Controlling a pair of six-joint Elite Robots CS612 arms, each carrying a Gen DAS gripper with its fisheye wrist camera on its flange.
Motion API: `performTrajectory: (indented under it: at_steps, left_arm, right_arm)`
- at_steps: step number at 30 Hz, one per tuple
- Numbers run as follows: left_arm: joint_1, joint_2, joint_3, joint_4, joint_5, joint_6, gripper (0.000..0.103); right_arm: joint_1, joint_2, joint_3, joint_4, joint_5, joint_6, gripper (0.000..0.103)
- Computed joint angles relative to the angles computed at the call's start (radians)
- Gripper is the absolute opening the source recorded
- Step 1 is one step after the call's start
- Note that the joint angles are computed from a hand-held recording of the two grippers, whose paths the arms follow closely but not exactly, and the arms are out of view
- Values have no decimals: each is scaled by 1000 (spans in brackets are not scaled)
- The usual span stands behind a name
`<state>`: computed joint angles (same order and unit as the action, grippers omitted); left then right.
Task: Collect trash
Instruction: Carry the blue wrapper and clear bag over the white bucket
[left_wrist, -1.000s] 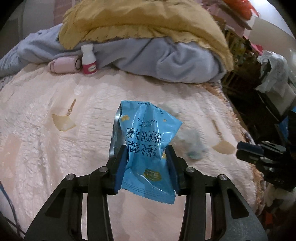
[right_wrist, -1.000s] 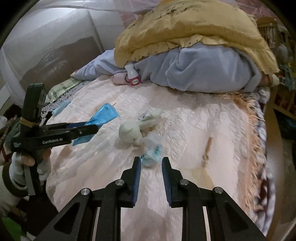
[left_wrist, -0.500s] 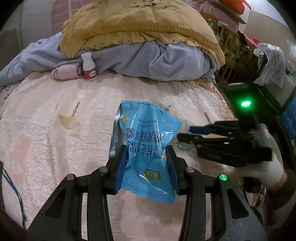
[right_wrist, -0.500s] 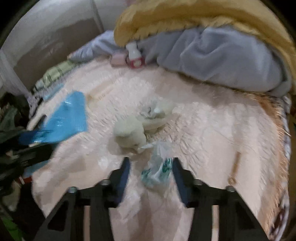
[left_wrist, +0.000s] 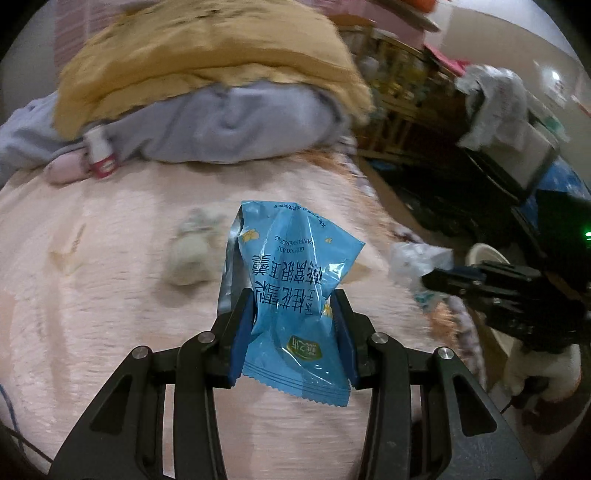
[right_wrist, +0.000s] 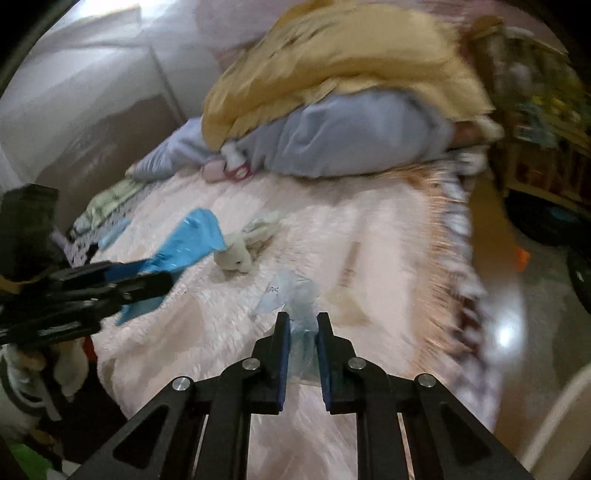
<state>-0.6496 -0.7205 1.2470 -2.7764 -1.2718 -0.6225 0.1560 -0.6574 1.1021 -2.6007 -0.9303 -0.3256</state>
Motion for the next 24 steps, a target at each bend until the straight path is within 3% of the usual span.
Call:
performTrajectory:
  at_steps: [8,16,24]
  left_arm:
    - [-39,75,-168,77,-70,95,39]
    - [-71,143,-318,164,-107,188,39]
    - [-83,232,-492,270,-188,222,39]
  right_arm:
    - [-73,-92,170,-161,-87,92,13]
    - [-129,-124,250,-231,-162,176,13]
    - [-165,-138,292,-274,-231,238,13]
